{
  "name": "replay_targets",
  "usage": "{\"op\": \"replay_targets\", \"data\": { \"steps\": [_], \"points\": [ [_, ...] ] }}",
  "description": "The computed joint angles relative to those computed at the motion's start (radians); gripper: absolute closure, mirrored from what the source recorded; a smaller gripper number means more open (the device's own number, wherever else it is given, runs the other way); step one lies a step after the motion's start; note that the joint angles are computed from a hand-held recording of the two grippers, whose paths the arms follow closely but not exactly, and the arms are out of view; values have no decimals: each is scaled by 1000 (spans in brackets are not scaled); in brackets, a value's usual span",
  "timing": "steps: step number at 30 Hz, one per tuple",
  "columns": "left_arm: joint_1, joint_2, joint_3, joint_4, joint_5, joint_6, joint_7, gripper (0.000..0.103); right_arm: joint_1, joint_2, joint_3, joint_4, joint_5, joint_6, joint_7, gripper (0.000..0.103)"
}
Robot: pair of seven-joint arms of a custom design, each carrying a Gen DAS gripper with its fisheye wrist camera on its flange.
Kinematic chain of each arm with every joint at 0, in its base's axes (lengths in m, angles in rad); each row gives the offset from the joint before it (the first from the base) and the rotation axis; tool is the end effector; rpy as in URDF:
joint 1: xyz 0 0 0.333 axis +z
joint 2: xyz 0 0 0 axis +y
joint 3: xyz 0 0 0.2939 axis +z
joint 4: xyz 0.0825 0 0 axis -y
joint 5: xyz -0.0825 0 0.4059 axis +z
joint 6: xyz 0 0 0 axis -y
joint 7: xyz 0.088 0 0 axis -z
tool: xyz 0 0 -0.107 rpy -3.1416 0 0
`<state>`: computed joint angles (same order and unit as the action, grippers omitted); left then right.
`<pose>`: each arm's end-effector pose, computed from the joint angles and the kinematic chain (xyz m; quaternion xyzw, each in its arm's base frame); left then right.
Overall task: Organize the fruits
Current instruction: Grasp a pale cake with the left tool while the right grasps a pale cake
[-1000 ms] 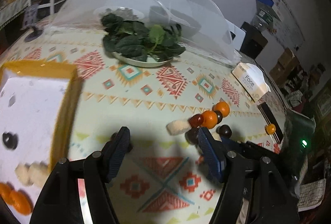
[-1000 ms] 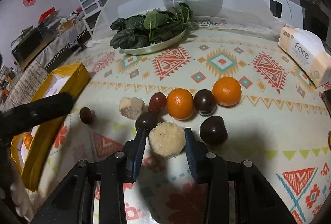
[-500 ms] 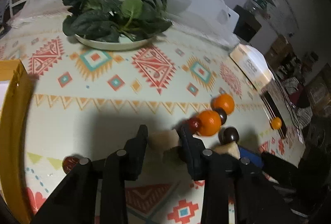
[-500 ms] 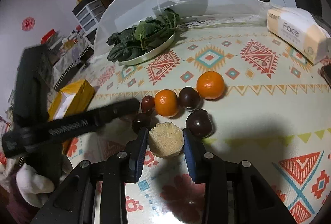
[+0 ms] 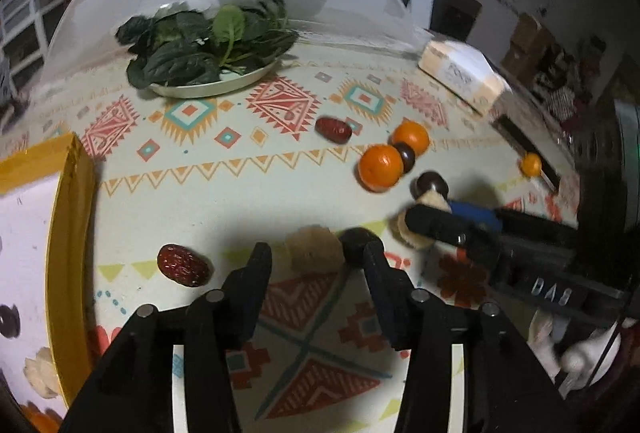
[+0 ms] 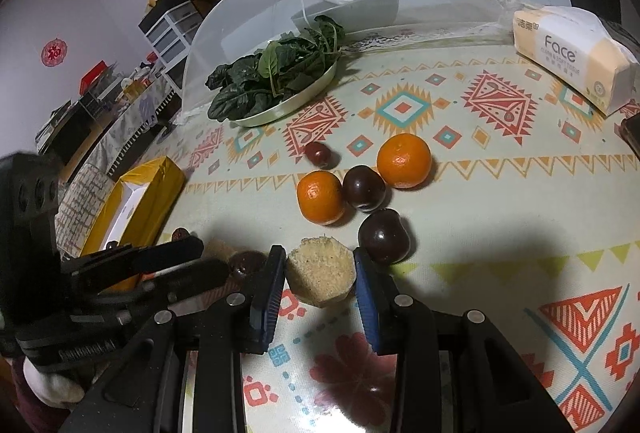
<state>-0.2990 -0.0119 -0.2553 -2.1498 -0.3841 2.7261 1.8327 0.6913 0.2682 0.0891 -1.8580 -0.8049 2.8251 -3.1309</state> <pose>0.5147 -0.3025 0.4367 -0.4804 0.8204 -0.3017 0.0711 0.4562 0.4971 0.4137 -0.6063 0.6905 -0.0917 0.3837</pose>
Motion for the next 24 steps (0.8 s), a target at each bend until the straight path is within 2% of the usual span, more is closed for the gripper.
{"op": "replay_targets", "data": {
  "steps": [10, 12, 14, 15, 18, 21, 24],
  "points": [
    [-2, 48, -7, 30, -63, 67, 100, 55, 9, -6, -11, -6, -35, 4, 46, 67],
    [2, 58, -11, 43, -108, 59, 132, 55, 9, -9, -12, -8, -49, 4, 59, 67],
    [4, 59, -15, 49, -141, 42, 158, 63, 5, -9, -9, -9, -52, 8, 64, 67],
    [4, 56, -17, 48, -151, 37, 171, 64, 4, -8, -8, -9, -53, 9, 65, 67],
    [-3, 40, -18, 30, -124, 37, 183, 64, 0, -8, -6, -9, -50, 10, 61, 67],
    [-7, 30, -18, 22, -133, -10, 241, 63, 0, -7, -5, -8, -52, 10, 64, 67],
    [-20, 11, -23, -3, -73, -29, 269, 63, 0, -7, -5, -8, -51, 11, 63, 67]
  ]
}}
